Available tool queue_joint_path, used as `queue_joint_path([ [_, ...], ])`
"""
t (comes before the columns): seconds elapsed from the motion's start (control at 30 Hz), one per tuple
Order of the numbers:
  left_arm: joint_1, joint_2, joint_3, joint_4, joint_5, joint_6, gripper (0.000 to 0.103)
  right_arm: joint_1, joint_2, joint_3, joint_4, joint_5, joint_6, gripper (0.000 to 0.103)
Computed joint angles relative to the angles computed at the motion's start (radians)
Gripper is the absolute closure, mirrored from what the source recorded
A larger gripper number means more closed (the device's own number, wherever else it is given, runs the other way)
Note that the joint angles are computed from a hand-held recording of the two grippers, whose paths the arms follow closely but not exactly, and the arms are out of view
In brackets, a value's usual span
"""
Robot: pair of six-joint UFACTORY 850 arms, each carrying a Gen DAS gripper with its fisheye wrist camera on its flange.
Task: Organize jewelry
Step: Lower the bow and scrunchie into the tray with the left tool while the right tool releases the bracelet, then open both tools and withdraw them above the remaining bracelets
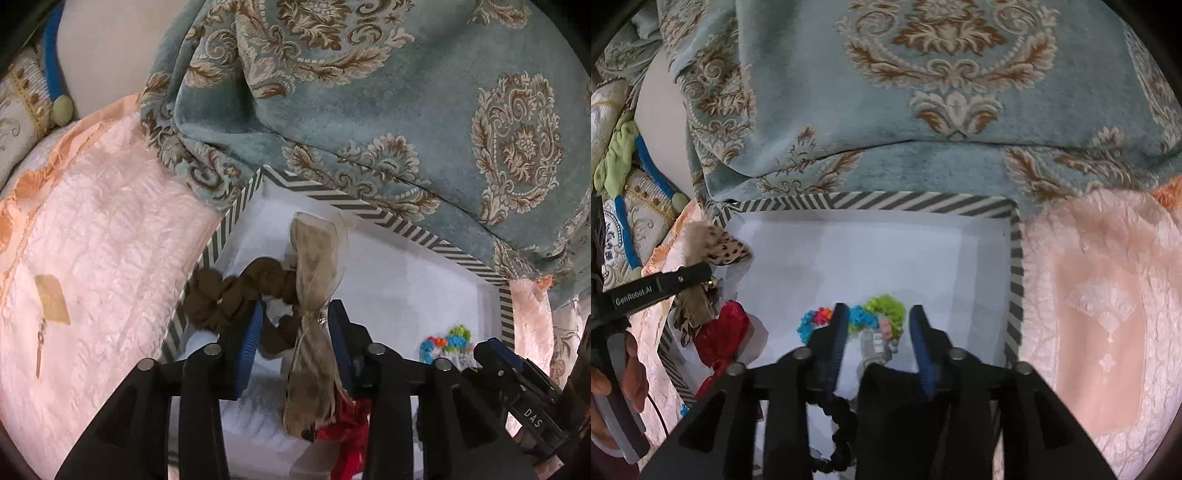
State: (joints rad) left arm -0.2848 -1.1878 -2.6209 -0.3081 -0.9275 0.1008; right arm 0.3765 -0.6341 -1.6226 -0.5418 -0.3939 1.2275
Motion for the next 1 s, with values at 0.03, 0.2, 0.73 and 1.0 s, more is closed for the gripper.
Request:
queue_joint_path([
  [0.03,-0.001,0.045,0.076,-0.001,0.036,0.009,0.081,0.005,0.011,0.013,-0.024,0.000,0.024,0.056],
  [0.2,-0.002,0.265,0.427,0.016,0.212,0.051,0.081,0.041,0.069,0.062,-0.151,-0.010,0.138,0.052],
  [0.73,0.018,0.640,0.983,-0.074,0.462,0.205,0.081,0.204,0.195,0.152,-0.375,-0.154,0.377,0.045],
  [1.0,0.018,0.750,1.136,-0.074,0.546,0.239,0.081,0.271,0.220,0.182,-0.388,-0.202,0.412,0.045],
])
